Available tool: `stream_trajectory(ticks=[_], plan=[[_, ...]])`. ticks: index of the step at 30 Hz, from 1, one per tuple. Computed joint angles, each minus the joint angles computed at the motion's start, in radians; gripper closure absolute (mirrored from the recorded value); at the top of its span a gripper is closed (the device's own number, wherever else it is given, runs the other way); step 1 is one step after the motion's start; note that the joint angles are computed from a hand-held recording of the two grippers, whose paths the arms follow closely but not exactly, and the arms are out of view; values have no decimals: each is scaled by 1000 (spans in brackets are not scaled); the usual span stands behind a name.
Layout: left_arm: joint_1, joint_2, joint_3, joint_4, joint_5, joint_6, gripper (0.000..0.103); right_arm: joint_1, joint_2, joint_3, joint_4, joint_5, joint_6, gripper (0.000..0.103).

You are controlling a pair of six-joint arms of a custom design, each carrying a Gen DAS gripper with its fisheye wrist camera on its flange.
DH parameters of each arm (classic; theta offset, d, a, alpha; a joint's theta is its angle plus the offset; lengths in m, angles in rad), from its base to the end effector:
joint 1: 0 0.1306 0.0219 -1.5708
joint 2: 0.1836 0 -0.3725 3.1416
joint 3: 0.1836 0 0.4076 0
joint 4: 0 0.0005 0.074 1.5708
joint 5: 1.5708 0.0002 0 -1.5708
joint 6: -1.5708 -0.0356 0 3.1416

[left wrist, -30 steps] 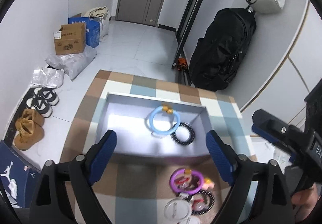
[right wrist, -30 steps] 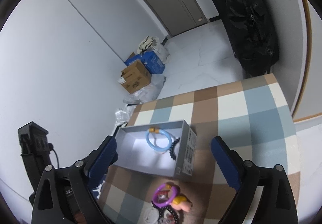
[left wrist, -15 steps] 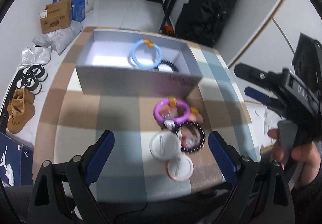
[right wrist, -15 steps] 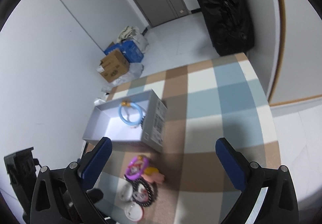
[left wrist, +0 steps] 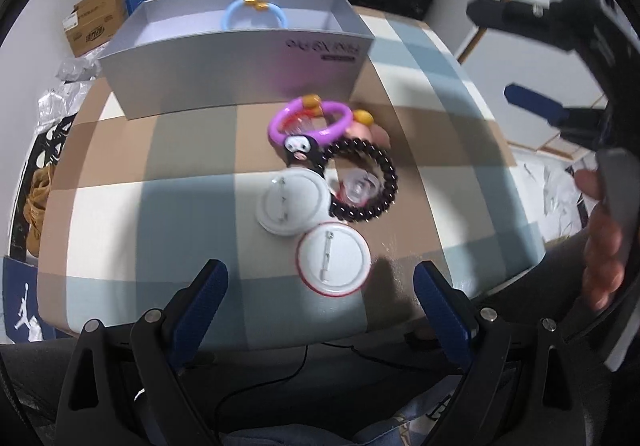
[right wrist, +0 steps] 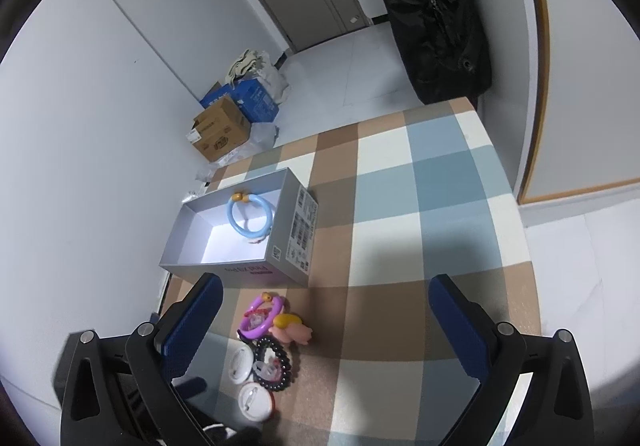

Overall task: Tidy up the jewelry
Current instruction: 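Move the left gripper to the red-rimmed white badge and grasp it, then lift the red-rimmed badge with the left gripper while the right gripper grasps the plain white badge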

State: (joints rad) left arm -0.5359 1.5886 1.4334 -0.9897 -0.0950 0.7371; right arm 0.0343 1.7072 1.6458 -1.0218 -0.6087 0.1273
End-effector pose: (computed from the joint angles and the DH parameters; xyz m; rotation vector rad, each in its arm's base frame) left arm 0.4693 -0.2754 0.3328 -0.3024 2.7164 -0.2468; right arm 0.5931 0.0402 0.3679 -0.4011 2.5050 0.7643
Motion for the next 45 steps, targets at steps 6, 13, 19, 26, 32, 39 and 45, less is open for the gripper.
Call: stream_trajectory(ticks=[6,13,19,26,32,39,45], plan=[[-12,27,25,-34,-37,-19,19,-16,5,7,-8,-20,-20,0],[-31,48,59,-83,-94,-69,54,-22,1,8,-11,-27,-20,0],[-23,46,56,-56,-59,-65,66,-25,6,14,-17,-25,-27,0],[-9,14,35,-8,-4,-43,66,-30,4,12,-28,-20,-11,0],[26,-37,-4,65,57,-16,66,-29,14,16,-57,-36,-3,0],[83,-118,-85,178,106,73,66,7,-1,0,-86,-20,98,0],[132,-185,-146,252,70,148,66,55,-20,-23,-116,15,232,15]])
